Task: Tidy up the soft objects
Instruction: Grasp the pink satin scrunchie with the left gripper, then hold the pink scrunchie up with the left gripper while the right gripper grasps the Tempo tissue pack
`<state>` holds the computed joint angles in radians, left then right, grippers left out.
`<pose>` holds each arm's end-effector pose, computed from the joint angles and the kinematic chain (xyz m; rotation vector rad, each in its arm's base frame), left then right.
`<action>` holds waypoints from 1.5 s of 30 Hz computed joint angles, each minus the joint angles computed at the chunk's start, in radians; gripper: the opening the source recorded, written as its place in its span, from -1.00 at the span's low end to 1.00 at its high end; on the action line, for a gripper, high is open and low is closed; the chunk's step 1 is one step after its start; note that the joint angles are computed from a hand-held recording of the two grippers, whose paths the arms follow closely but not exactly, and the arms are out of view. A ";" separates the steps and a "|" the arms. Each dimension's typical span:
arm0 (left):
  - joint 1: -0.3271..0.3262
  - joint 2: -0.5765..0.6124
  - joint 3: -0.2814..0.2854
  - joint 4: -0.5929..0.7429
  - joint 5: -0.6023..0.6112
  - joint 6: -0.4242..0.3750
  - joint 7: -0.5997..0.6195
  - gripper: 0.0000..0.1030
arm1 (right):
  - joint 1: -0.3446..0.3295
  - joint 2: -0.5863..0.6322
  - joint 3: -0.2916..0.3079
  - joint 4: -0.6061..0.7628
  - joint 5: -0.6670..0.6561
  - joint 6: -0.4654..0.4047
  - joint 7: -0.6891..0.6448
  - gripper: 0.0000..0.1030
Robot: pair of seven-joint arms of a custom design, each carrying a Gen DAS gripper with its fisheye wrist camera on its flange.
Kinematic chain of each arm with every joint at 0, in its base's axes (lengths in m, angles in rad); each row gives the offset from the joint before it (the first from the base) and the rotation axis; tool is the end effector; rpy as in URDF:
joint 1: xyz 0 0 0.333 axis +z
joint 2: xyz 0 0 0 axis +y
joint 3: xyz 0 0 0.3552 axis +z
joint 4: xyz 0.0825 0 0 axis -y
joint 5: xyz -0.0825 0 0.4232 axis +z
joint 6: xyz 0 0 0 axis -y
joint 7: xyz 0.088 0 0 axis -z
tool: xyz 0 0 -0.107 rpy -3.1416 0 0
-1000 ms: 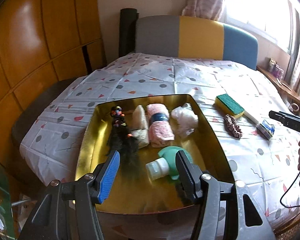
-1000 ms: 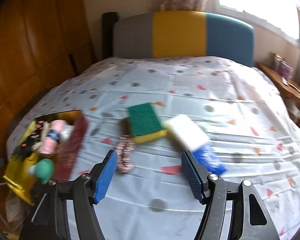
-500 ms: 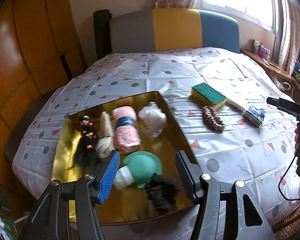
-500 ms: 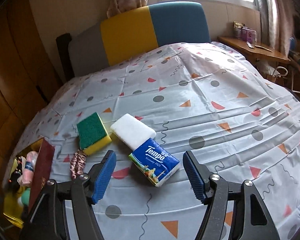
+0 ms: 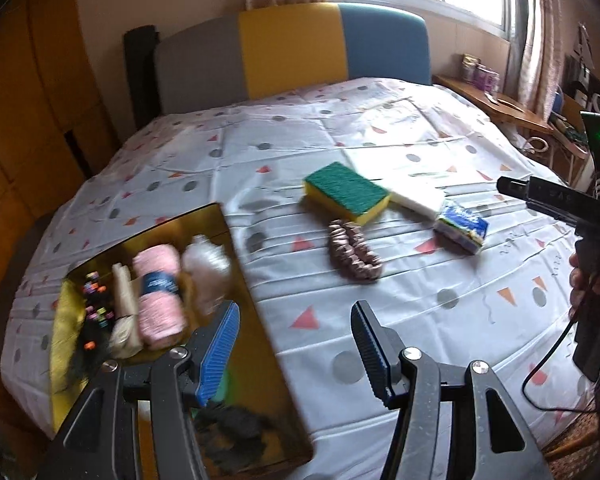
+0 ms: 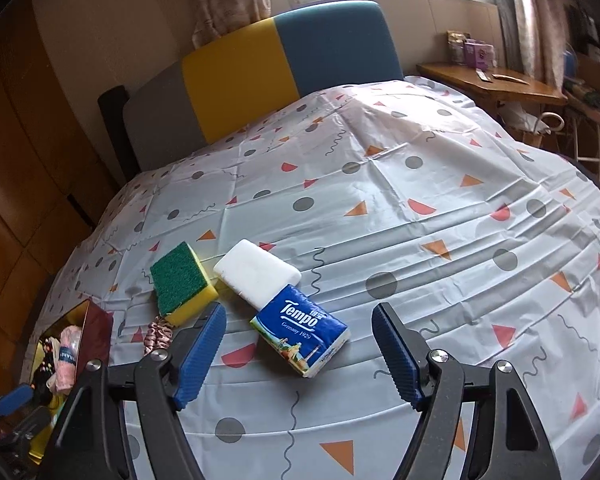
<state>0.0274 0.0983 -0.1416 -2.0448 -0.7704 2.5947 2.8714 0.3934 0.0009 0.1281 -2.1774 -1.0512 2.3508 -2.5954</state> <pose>0.6378 -0.0573 0.4565 -0.9764 2.5191 -0.8701 0.5147 0.2815 0.4299 -0.8399 2.3445 -0.7965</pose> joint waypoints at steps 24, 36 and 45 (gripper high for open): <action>-0.151 0.364 -0.030 0.316 0.475 -0.041 -0.635 -0.15 | -0.028 -0.026 -0.006 -0.043 -0.015 0.079 0.090 0.51; -0.012 0.166 -0.145 0.054 0.238 0.018 -0.263 -0.65 | -0.037 -0.038 -0.005 -0.065 0.003 0.081 0.115 0.51; -0.019 0.056 -0.117 -0.145 -0.074 0.105 0.153 -0.61 | -0.052 -0.043 -0.005 -0.087 0.012 0.130 0.145 0.51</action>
